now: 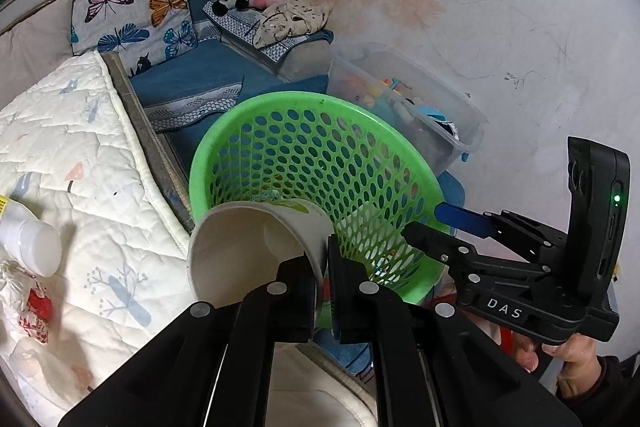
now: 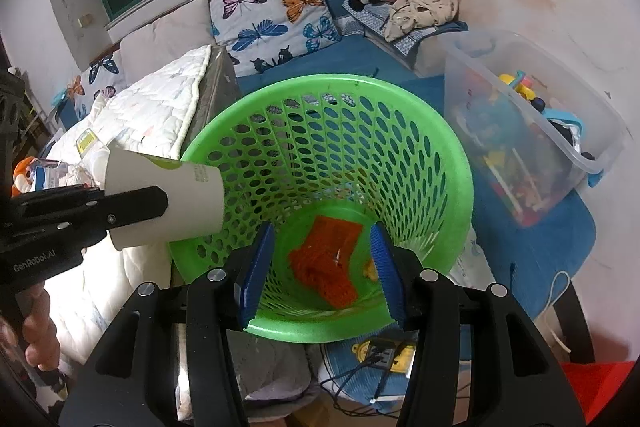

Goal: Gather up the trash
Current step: 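Drop the orange peel and the paper cup into the green basket with both grippers, then grasp the clear plastic cup with the right gripper while the left gripper grasps the small round lid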

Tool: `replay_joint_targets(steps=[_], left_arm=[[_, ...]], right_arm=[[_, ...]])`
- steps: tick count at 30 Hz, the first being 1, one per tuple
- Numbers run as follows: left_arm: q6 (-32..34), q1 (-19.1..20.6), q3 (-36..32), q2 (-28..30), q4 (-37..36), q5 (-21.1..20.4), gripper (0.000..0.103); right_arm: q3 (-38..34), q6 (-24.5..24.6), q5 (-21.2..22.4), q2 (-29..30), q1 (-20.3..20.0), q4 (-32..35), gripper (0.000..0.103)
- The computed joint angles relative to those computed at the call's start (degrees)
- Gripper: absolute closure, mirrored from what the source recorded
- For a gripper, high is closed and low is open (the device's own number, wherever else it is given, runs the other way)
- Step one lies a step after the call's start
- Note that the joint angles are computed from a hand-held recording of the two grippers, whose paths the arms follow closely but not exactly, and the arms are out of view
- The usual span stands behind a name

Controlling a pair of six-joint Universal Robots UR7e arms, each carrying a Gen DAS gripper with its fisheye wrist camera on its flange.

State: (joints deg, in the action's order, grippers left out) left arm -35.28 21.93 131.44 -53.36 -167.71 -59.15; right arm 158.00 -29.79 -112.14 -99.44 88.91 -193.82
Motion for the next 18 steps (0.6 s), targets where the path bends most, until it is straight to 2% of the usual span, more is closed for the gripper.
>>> replay_joint_targets(steps=[2, 4, 10, 15, 16, 17, 18], left_arm=[[-0.1, -0.1, 0.1, 0.0, -0.2, -0.2, 0.091], [0.0, 0.1, -0.2, 0.2, -0.3, -0.3, 0.089], [-0.9, -0.8, 1.7, -1.8, -1.3, -0.6, 0.089], [-3.7, -3.5, 4.8, -6.5, 1.2, 2.2, 0.086], [-4.6, -4.1, 5.5, -7.8, 2.2, 3.1, 0.079], [-6.2, -5.1, 6.5, -9.7, 3.5, 4.5, 0.060], [-7.3, -5.9, 7.2, -10.6, 4.2, 5.6, 0.055]], right_arm=[[0.0, 0.1, -0.2, 0.0, 0.3, 0.0, 0.052], [0.1, 0.2, -0.4, 0.1, 0.7, -0.2, 0.052], [0.1, 1.1, -0.5, -0.8, 1.9, 0.4, 0.050], [0.3, 2.2, -1.2, -0.7, 5.1, 1.0, 0.047], [0.4, 2.5, -1.4, -0.3, 5.9, 0.9, 0.046], [0.4, 2.8, -1.6, 0.3, 6.8, 0.5, 0.046], [0.4, 3.2, -2.1, 1.4, 8.2, 0.1, 0.045]])
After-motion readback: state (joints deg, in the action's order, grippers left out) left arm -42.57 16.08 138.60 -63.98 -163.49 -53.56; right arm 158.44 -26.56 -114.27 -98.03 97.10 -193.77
